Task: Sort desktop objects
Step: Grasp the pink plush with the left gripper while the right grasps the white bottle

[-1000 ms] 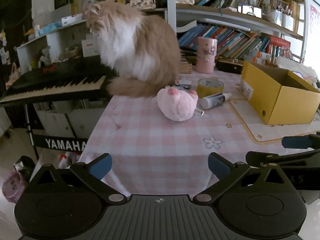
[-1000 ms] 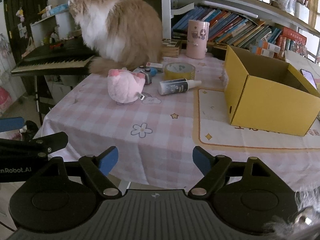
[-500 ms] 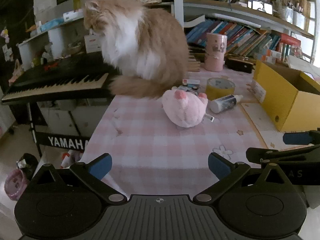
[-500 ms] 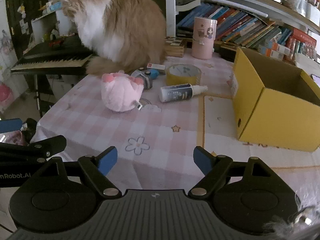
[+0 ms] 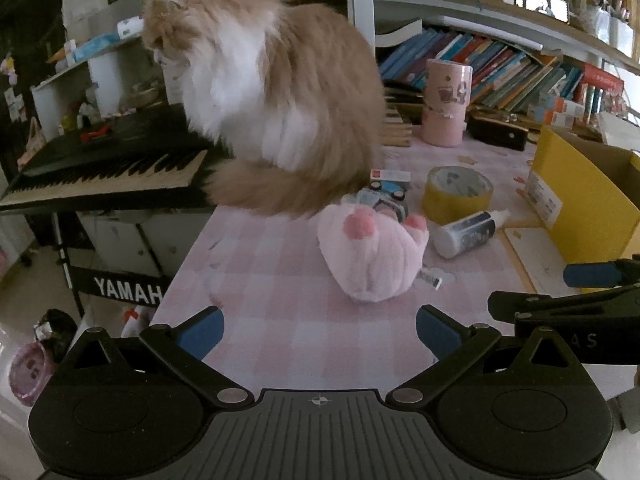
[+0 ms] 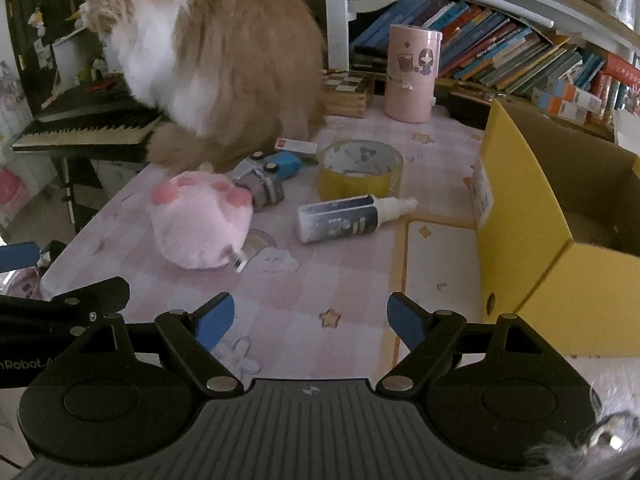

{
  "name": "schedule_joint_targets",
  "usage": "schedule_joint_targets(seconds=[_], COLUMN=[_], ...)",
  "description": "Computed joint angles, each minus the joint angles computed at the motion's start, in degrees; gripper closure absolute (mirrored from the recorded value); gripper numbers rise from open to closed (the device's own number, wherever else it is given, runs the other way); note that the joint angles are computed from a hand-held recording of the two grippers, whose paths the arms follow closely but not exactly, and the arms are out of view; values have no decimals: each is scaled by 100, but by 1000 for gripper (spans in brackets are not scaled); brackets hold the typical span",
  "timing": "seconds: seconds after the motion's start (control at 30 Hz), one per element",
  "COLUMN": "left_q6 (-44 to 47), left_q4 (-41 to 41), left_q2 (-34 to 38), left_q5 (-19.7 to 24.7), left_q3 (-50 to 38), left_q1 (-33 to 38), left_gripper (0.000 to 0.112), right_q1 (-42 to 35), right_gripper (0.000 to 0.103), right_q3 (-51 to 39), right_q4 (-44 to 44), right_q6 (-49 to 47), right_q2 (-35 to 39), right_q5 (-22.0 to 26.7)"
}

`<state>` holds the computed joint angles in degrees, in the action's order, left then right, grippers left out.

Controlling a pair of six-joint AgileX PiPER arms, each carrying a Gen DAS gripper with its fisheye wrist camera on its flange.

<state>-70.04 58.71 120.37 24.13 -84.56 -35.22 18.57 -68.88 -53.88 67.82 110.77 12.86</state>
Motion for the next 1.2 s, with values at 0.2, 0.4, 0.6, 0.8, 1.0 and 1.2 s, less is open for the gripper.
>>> schedule_joint_targets(seconds=[0.2,0.4,0.6,0.8,1.0,1.2], left_q6=[726,1724,2762,3743,4403,4672], left_q4=[-605,-1368,-1898,-2567,-2839,-3201], left_q2=[542,1011,1696,2536,3384,3471], left_q5=[287,266,627,1183,1919,2033], left_q3=[-910,-1698,-2823,-4266,-5781,-5938], left_q1=[0,78,48,61,54,182], left_gripper=[9,9,10,10,18,32], right_q1=[-339,-652,-978,-1162,-1254,-1145], right_gripper=[20,21,22,22,22,23], right_q3=[-578,-1257,-2296,-3365,-4608,-5127], right_q4=[1508,2628,4897,5670,5845,5593], right_q6=[-1685,-2739,-4560,-4879,-4559,-4596], right_q2=[373,788,1376,1993,2751,3080], right_q5=[-76,-44,474,1202,1997,2264])
